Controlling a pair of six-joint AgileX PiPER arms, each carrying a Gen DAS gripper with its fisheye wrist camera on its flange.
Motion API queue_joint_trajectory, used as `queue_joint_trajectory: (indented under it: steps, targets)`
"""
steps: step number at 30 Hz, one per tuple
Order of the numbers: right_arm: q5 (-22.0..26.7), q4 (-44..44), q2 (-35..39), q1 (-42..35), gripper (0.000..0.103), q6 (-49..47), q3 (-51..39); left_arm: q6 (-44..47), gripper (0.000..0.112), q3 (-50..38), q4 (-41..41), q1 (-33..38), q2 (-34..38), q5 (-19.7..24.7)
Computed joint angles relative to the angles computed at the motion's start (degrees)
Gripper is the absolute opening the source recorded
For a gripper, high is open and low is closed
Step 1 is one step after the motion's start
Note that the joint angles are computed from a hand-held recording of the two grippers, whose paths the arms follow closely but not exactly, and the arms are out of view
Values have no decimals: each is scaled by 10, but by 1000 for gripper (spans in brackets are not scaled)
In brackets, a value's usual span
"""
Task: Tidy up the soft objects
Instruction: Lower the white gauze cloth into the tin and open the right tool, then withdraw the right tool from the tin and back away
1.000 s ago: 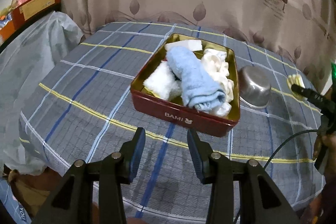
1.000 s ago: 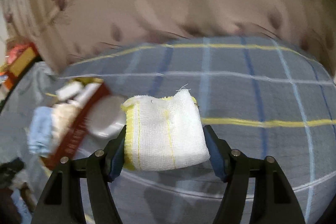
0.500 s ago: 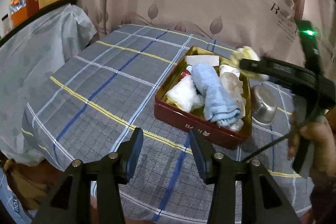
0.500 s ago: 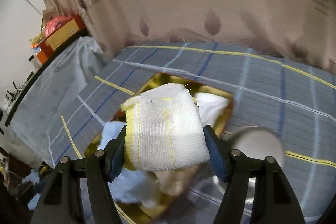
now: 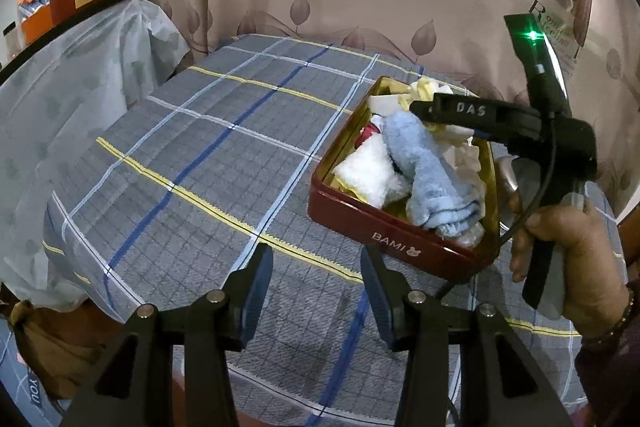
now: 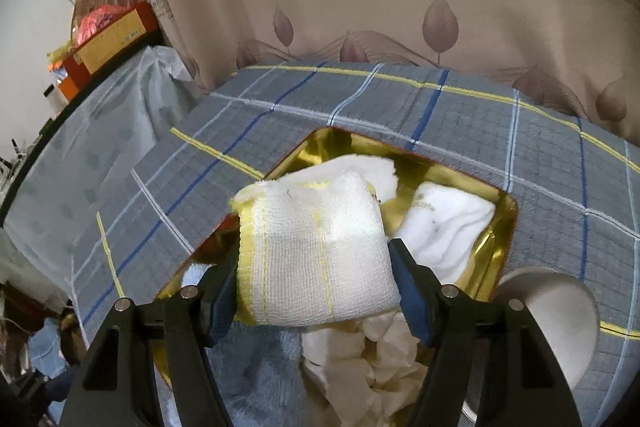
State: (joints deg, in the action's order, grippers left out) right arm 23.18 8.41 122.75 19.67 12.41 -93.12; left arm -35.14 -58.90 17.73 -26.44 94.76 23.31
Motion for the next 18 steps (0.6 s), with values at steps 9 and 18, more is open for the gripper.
queue_joint_trajectory:
  steps: [9, 18]
  targets:
    - [3, -37, 15, 9, 69, 27, -16, 9, 46, -8, -4, 0, 13, 7]
    - [-78, -241, -73, 31, 83, 220, 101, -73, 46, 13, 93, -12, 7, -20]
